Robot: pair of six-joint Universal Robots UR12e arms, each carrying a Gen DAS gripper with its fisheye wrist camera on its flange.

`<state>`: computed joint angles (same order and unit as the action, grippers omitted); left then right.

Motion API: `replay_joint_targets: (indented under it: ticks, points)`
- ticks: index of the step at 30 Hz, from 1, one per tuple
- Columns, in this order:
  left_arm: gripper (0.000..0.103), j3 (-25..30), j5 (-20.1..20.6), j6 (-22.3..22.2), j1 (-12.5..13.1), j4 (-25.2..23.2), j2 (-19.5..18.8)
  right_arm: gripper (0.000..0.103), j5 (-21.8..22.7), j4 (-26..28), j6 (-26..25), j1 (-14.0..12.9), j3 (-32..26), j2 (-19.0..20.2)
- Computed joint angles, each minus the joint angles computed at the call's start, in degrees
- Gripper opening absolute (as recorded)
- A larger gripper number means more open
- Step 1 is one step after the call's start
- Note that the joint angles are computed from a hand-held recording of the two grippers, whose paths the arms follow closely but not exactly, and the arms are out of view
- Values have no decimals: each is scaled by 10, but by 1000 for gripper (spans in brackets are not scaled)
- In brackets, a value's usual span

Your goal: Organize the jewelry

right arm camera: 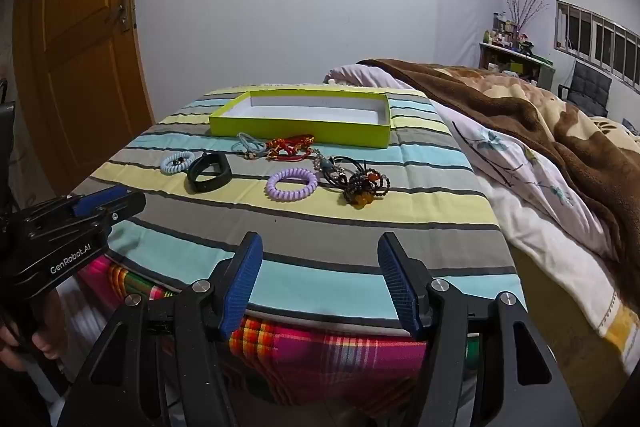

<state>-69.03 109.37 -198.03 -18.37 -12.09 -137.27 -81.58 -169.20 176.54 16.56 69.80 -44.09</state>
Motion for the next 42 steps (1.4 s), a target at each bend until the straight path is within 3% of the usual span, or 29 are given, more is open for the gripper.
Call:
replay_joint_targets:
  ticks: [9,42]
  points:
    - [27,-5,-18,-10,3,1,4,60,1,3,1,0,-3,-1]
    - [27,-15,-4,-9,0,15,9,60,-5,-9,-4,2,0,-1]
